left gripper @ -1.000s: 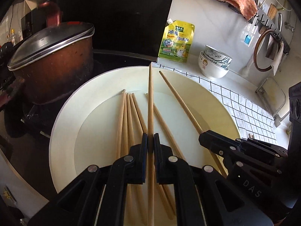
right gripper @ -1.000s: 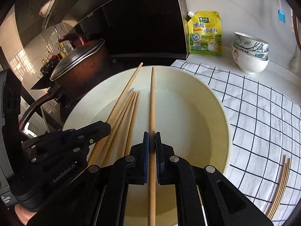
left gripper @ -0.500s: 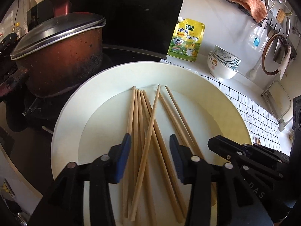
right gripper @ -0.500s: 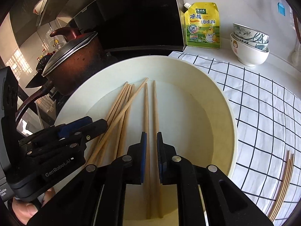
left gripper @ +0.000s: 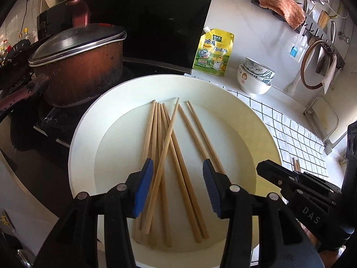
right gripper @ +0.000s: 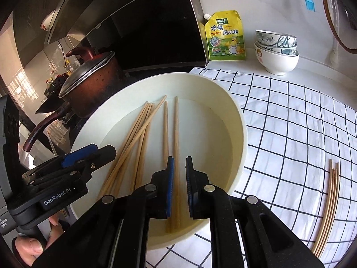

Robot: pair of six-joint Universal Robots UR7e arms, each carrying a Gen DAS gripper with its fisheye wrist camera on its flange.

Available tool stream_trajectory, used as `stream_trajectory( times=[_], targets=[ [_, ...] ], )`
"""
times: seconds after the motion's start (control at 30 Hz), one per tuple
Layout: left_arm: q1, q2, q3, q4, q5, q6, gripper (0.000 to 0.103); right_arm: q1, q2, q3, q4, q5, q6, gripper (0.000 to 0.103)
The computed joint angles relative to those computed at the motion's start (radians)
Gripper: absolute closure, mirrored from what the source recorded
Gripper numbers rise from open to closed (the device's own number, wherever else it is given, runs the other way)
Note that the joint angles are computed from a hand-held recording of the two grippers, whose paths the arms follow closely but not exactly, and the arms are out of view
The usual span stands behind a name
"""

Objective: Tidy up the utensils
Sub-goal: 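Move both open tools back from the basin toward the chopstick bundle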

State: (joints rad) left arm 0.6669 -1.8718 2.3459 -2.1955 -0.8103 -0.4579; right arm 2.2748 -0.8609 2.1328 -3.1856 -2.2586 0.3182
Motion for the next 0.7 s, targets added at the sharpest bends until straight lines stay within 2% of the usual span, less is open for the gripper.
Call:
stream_trajectory(
  times=[0.2, 0.37, 0.7],
  targets=[
    [-0.071, -0.023, 0.018, 0.030, -0.012, -0.037, 0.056, 0.032, -0.058, 0.082, -0.043, -0.046, 0.042, 0.090],
    [-0.128, -0.008, 0.028, 0.031, -0.041, -0.057, 0.056, 0.057, -0.128, 0.162, -0.057, -0.121, 0.095, 0.087],
    [-0.249, 0.077, 0.062, -0.065, -0.155, -0.052, 0.056, 0.092, -0.337, 0.337, 0.059, -0.275, 0.304, 0.083]
  ],
)
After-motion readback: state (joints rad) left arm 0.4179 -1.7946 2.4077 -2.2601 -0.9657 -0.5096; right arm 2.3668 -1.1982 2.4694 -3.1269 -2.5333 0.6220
